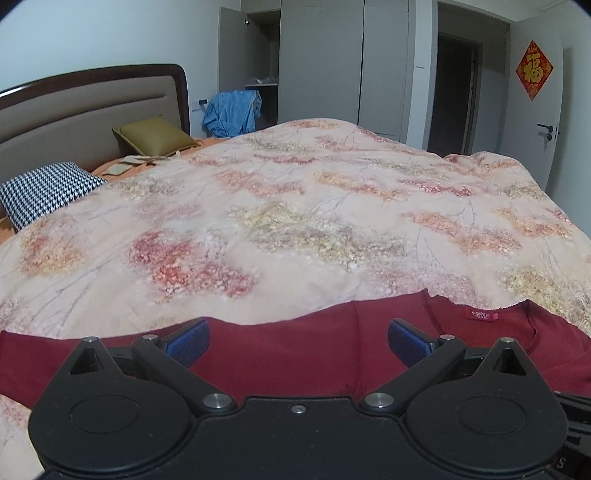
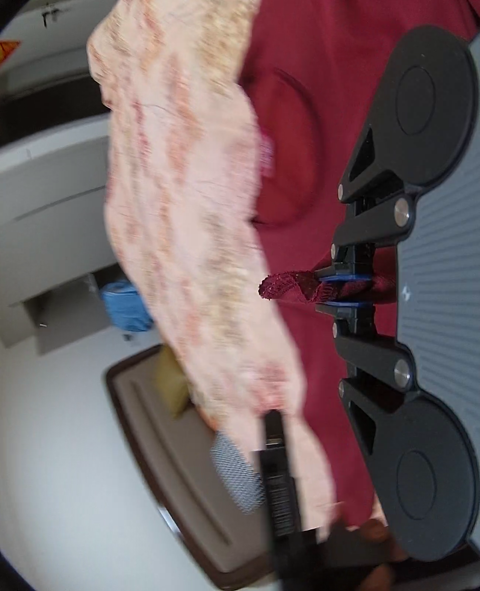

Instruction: Fold small clothes

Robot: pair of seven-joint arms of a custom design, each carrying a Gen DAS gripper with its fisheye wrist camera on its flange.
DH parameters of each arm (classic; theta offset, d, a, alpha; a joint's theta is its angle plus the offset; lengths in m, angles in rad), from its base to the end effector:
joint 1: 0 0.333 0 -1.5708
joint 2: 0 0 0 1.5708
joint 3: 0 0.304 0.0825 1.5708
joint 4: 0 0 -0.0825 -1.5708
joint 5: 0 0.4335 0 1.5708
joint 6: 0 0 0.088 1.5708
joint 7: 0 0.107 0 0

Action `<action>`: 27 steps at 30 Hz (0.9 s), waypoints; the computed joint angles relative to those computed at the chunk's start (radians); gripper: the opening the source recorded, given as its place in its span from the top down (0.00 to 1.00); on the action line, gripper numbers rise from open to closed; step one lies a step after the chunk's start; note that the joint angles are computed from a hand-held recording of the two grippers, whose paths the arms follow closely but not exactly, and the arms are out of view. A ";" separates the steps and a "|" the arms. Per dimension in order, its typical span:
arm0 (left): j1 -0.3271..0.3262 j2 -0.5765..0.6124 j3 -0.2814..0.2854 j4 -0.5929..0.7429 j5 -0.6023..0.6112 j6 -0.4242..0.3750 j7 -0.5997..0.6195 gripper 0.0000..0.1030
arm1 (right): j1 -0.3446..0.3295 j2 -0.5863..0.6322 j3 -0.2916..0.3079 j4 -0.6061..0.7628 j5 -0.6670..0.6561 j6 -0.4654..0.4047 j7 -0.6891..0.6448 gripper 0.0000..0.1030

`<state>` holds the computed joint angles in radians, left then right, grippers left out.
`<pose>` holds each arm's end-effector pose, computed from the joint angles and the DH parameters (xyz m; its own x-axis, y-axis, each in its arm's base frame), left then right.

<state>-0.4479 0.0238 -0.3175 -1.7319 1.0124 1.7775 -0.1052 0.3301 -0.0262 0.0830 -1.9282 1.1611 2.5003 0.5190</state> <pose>0.5054 -0.3811 0.5715 0.6348 -0.7725 0.0169 -0.4187 -0.3623 -0.8327 0.5911 0.2531 0.5335 0.7327 -0.5922 -0.3353 -0.5482 -0.2218 -0.8064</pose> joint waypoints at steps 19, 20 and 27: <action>-0.067 0.186 0.047 0.071 -0.001 0.187 0.084 0.01 | -0.179 0.117 -0.090 0.121 -0.303 0.092 0.240 0.14; -0.071 0.187 0.051 0.069 -0.006 0.191 0.088 0.01 | -0.191 0.142 -0.086 0.146 -0.304 0.081 0.265 0.18; -0.091 0.204 0.065 0.090 -0.018 0.174 0.130 0.01 | -0.218 0.268 -0.042 0.266 -0.390 0.105 0.353 0.45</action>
